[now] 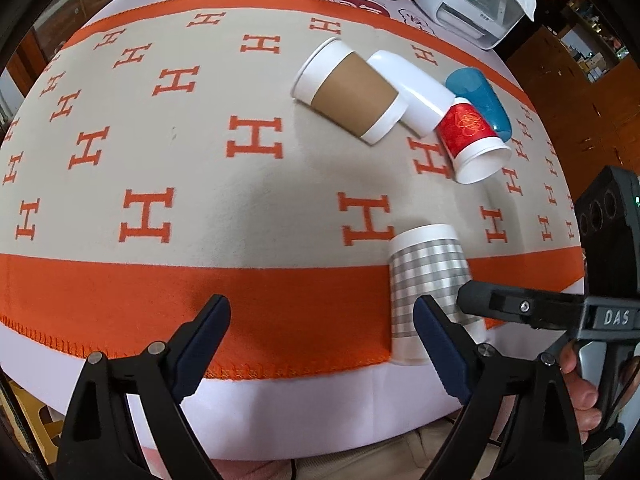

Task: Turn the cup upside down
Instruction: 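Close the right gripper around the gray plaid cup's body, then lift and rotate the plaid cup, setting it on its rim bottom-up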

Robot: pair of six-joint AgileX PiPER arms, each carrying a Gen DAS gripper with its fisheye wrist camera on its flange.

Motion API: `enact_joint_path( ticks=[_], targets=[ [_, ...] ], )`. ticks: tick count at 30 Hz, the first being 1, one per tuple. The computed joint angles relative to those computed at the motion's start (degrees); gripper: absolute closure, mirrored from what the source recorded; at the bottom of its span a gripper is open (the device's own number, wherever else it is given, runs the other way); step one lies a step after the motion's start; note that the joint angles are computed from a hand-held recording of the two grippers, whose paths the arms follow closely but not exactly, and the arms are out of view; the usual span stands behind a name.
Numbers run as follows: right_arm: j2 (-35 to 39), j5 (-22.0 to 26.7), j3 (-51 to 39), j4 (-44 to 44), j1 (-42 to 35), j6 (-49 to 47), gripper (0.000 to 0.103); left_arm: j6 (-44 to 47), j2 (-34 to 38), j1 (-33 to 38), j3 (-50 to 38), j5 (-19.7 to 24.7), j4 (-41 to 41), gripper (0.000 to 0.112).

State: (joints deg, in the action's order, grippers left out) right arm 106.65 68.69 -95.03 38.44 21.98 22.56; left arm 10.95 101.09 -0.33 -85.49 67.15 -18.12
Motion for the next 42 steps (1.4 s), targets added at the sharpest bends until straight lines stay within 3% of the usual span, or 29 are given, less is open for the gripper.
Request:
enact_joint_path(
  ticks=[12, 13, 18, 23, 27, 32, 42],
  targets=[
    [3.6, 0.9, -1.2, 1.4, 0.3, 0.4, 0.037, 3.1, 1.2, 1.9, 1.6, -1.3, -1.9, 0.021],
    [3.4, 0.5, -0.8, 1.7, 0.3, 0.2, 0.041, 3.1, 1.3, 2.1, 1.6, -1.2, -2.2, 0.021],
    [0.2, -2.1, 0.7, -0.8, 0.1, 0.2, 0.042, 2.4, 1.2, 1.8, 2.0, -2.2, -2.0, 0.021],
    [-4.4, -12.1, 4.7, -8.0, 0.9, 0.3, 0.042, 1.8, -0.2, 0.9, 2.8, -4.8, -1.6, 0.021],
    [-7.3, -25.6, 10.0, -19.4, 4.7, 2.1, 0.042, 0.2, -1.2, -0.2, 3.6, -7.7, -0.6, 0.021],
    [-9.2, -37.2, 16.0, -32.4, 9.5, 3.8, 0.042, -2.0, -2.4, -1.3, 5.1, -11.6, 0.7, 0.021],
    [-14.2, -39.6, 24.0, -59.3, 19.1, 17.4, 0.042, -1.1, -4.6, -0.3, 10.1, -16.9, -0.8, 0.021]
  ],
)
